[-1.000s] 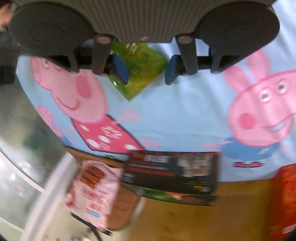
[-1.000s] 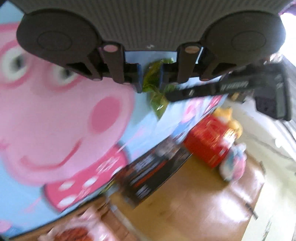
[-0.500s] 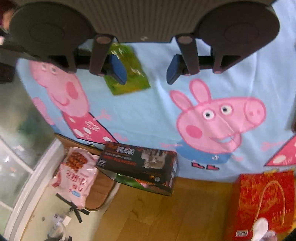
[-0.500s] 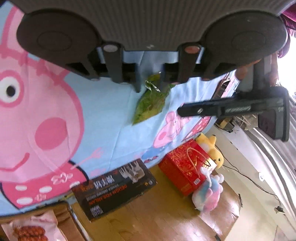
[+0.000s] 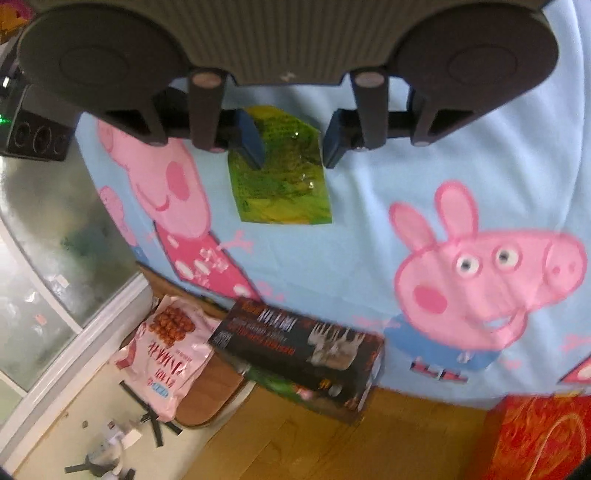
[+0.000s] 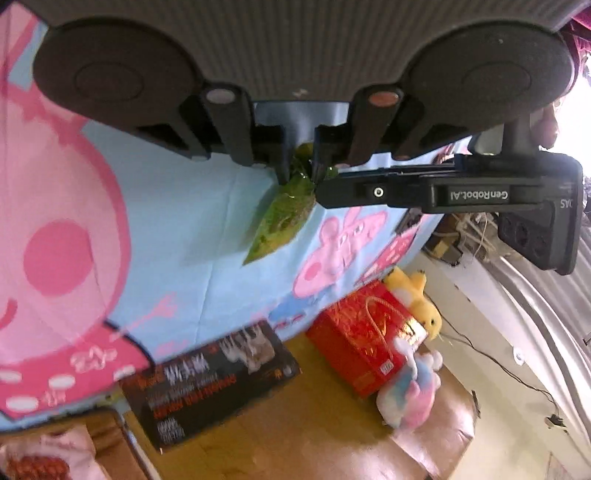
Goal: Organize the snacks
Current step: 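Grasp the yellow-green translucent packet with the left gripper, then carry the yellow-green packet into the black box and release it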
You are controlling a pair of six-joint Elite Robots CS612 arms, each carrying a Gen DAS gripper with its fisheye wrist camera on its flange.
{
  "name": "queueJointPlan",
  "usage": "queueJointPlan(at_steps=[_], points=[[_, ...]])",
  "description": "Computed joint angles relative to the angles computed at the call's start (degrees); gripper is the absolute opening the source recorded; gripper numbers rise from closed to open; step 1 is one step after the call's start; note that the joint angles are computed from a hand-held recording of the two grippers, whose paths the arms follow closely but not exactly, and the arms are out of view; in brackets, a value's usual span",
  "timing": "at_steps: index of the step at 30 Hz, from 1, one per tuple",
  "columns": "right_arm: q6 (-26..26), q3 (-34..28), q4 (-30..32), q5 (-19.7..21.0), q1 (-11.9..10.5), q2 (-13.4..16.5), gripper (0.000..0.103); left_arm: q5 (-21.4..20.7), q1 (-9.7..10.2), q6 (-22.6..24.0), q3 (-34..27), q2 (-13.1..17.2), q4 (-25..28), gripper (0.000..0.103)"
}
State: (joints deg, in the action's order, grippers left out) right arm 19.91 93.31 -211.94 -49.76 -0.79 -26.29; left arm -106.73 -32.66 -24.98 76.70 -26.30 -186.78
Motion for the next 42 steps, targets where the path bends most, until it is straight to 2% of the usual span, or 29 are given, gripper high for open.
queueJointPlan(at_steps=[7,12,16,21,24,27,29,30,35,37,39,42], points=[[2.2,-3.2,-5.7,-2.0,-0.5,0.0,0.015,1.3,0.06,4.2,-6.7,0.9,0.1,0.036],[1.1,-8.9,-5.7,-5.9,-0.5,0.7,0.015,2.5,0.23,6.4,-17.0,4.1,3.6,0.036],[-0.5,-15.5,-2.1,-8.9,-0.8,2.5,0.015,3.5,0.33,7.9,-29.0,9.2,10.2,0.036],[-3.3,-23.7,6.8,-12.3,-0.9,5.6,0.015,4.5,0.64,7.9,-47.1,18.1,23.1,0.035],[-7.3,-27.3,11.6,-16.9,-0.1,7.2,0.020,7.3,0.22,8.7,-52.5,21.0,28.0,0.036],[-8.4,-27.8,12.7,-22.8,0.8,7.4,0.029,9.1,-0.04,8.5,-50.0,20.0,25.5,0.037],[-7.4,-26.0,8.0,-25.8,0.9,7.2,0.035,10.2,-0.14,8.6,-46.4,18.4,22.6,0.037],[-6.5,-25.1,5.8,-26.3,0.9,7.0,0.039,11.0,-0.25,8.9,-44.6,17.5,21.5,0.037],[-3.7,-17.0,-5.0,-29.5,1.1,4.4,0.040,15.9,-1.56,11.5,-31.2,11.0,12.5,0.040],[-1.6,-12.8,-8.9,-29.8,1.1,3.2,0.043,18.1,-2.19,12.5,-25.7,8.6,9.0,0.044],[0.0,-9.3,-11.4,-31.0,1.5,2.2,0.045,20.4,-2.92,13.3,-20.6,6.4,6.4,0.044],[2.2,-4.9,-11.8,-31.8,2.1,1.0,0.046,23.7,-4.03,13.9,-14.5,3.9,4.0,0.047]])
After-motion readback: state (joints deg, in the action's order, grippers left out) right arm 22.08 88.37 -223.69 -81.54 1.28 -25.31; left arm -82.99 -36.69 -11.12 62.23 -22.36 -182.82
